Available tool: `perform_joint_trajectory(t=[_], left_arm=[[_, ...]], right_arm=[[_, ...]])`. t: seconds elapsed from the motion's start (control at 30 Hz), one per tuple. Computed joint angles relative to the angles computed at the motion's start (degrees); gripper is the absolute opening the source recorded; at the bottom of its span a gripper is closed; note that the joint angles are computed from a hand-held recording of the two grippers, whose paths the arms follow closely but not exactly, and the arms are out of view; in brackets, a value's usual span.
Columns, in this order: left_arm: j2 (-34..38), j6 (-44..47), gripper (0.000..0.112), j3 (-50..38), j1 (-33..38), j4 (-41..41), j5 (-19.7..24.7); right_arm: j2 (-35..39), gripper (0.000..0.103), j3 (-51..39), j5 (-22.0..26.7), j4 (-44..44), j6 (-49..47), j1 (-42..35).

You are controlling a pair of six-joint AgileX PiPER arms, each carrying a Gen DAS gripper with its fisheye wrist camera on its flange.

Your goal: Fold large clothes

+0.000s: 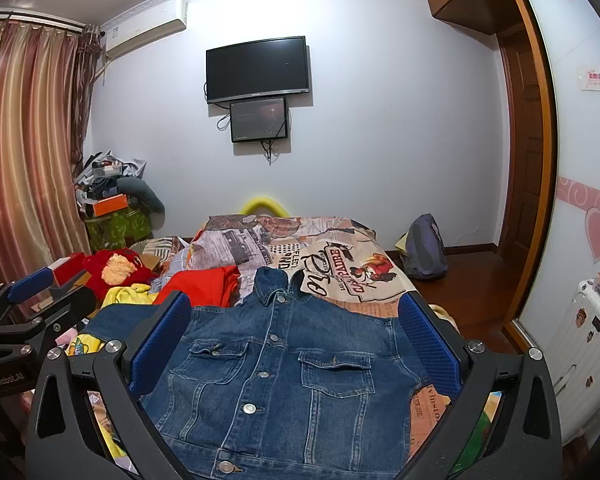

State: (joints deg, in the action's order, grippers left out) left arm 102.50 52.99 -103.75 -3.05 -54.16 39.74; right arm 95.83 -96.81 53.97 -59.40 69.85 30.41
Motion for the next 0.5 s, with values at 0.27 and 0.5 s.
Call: perform_joint_trajectory(t=[0.27,0.5], left_arm=[[-0.18,0.56,0.103,0.52,0.19,-0.42,-0.06],[-0.04,0.51,0.103,0.39,0.44,-0.60,0.41]], right_arm=[[0.10,0.103,0.07,-0.15,0.09,0.09,-0.02],[0.14,0.103,0.15,-0.19,0.07,0.19,-0.01]])
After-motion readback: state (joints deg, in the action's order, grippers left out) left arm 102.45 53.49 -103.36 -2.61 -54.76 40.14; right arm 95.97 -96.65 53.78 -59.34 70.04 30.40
